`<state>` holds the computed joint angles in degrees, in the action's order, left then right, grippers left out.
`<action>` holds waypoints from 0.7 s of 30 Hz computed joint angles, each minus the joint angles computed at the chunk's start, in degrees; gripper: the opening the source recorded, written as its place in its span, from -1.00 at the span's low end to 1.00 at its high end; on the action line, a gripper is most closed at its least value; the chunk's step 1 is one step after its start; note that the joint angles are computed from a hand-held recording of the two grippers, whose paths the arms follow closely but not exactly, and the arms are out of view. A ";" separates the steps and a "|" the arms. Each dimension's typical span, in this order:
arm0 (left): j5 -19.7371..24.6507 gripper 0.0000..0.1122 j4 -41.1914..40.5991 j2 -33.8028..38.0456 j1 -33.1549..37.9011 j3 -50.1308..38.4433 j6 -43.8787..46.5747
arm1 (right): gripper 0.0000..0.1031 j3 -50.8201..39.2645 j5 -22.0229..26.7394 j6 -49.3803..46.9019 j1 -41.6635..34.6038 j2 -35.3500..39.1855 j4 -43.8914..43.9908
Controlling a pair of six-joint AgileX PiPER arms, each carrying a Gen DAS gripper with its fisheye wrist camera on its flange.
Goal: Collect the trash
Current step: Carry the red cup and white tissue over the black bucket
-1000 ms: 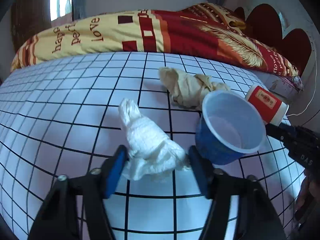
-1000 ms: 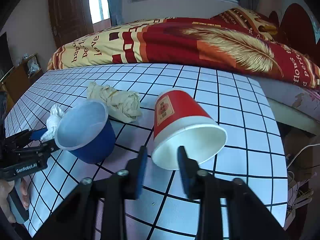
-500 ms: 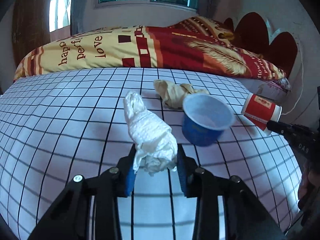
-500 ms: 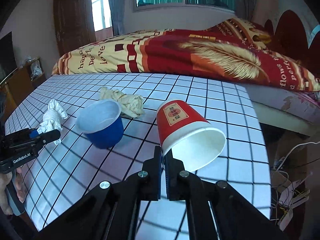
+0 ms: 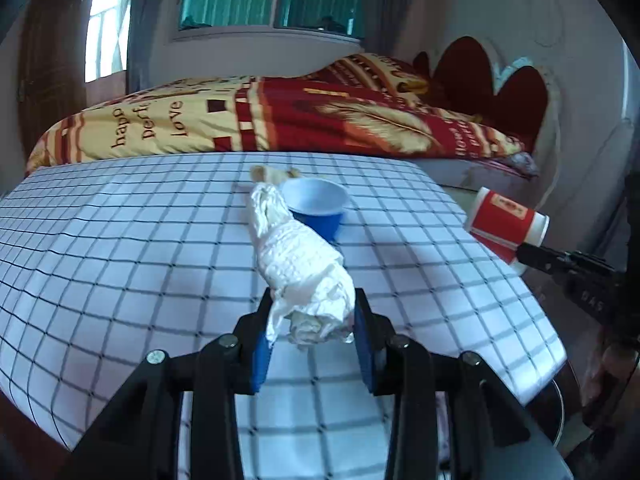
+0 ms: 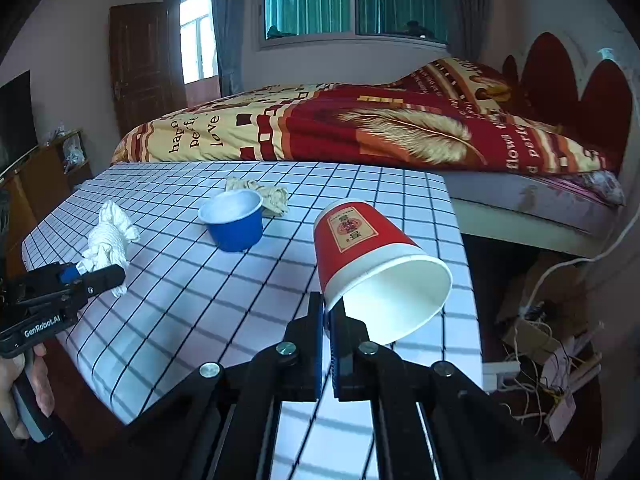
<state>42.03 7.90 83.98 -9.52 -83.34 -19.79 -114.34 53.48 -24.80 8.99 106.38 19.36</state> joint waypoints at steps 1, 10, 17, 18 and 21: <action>0.26 -0.34 1.32 -0.64 -1.29 0.49 -1.04 | -0.94 2.93 -0.93 -0.55 -0.47 -2.05 0.48; 1.31 -0.34 3.89 -4.85 -7.02 3.91 -4.48 | -0.94 18.05 -4.32 -3.89 -3.54 -14.43 3.13; 1.78 -0.34 6.64 -7.31 -11.52 5.86 -8.04 | -0.94 24.77 -5.21 -5.43 -5.25 -21.23 4.06; 1.76 -0.34 6.84 -7.37 -12.11 5.85 -8.39 | -0.94 25.38 -5.17 -5.62 -5.47 -21.96 4.04; 1.66 -0.34 7.20 -7.41 -13.71 5.77 -8.66 | -0.94 27.15 -4.83 -6.39 -6.67 -24.28 4.66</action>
<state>43.70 15.10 76.58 -23.23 -77.57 -28.45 -87.19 48.65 -31.19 2.32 82.10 24.03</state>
